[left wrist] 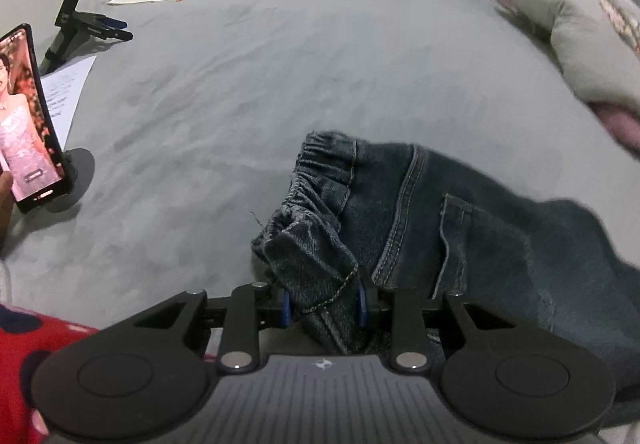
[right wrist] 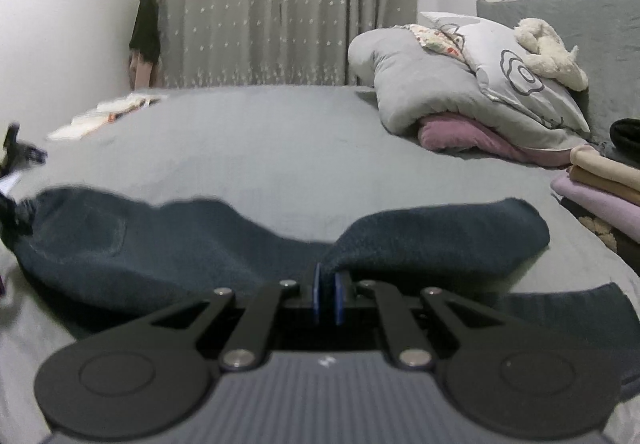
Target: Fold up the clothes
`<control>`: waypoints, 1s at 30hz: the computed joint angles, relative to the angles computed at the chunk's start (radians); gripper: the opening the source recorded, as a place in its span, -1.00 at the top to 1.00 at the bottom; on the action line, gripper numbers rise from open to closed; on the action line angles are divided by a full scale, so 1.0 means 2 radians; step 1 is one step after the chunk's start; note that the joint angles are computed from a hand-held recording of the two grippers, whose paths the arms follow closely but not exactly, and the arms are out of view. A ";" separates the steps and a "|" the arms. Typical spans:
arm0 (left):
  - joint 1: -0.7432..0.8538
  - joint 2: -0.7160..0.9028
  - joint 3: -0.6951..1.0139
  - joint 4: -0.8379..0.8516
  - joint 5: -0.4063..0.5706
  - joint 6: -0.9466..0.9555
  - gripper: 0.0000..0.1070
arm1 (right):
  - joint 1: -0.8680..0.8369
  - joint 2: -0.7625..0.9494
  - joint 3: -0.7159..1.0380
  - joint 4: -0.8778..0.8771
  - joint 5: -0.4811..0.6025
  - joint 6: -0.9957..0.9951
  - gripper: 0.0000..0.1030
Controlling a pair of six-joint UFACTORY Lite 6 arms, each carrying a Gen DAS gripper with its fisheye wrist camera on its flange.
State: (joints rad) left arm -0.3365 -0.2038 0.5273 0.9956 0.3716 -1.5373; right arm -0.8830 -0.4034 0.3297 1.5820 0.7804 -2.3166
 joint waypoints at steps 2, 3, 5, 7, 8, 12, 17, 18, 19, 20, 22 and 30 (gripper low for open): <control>-0.018 0.013 0.004 0.026 0.019 -0.024 0.47 | 0.004 -0.005 -0.022 0.019 -0.011 -0.040 0.88; -0.031 0.023 0.007 0.040 0.033 -0.035 0.46 | 0.007 -0.006 -0.033 0.030 -0.017 -0.061 0.88; -0.052 0.041 0.011 0.059 0.055 -0.051 0.42 | 0.011 0.011 -0.047 0.058 -0.029 -0.116 0.87; -0.069 0.049 0.010 0.077 0.072 -0.069 0.34 | 0.020 0.035 -0.055 0.089 -0.046 -0.163 0.84; -0.074 0.051 0.011 0.082 0.079 -0.074 0.26 | 0.022 0.043 -0.060 0.104 -0.049 -0.183 0.82; -0.108 0.031 0.002 0.090 0.126 -0.070 0.01 | 0.027 0.051 -0.063 0.125 -0.060 -0.202 0.61; -0.111 -0.050 -0.036 0.076 0.137 -0.051 -0.08 | 0.001 0.041 -0.022 0.047 -0.056 -0.080 -0.02; -0.121 -0.073 -0.045 0.079 0.151 -0.058 -0.08 | -0.011 0.052 0.001 0.017 -0.046 -0.038 -0.06; -0.130 -0.083 -0.048 0.084 0.160 -0.065 -0.08 | -0.020 0.061 0.017 -0.003 -0.037 -0.008 -0.14; -0.139 -0.091 -0.050 0.089 0.169 -0.072 -0.09 | -0.030 0.072 0.034 -0.021 -0.028 0.024 -0.22; -0.156 -0.105 -0.051 0.103 0.180 -0.087 -0.09 | -0.043 0.099 0.082 -0.066 -0.010 0.102 -0.32; -0.226 -0.016 0.006 0.206 0.132 -0.158 -0.17 | -0.086 0.275 0.285 -0.142 0.038 0.315 -0.33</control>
State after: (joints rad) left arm -0.7881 -0.2361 0.5393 1.4077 0.6353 -1.8524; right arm -1.0558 0.1472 0.8998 1.2987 0.8559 -1.6870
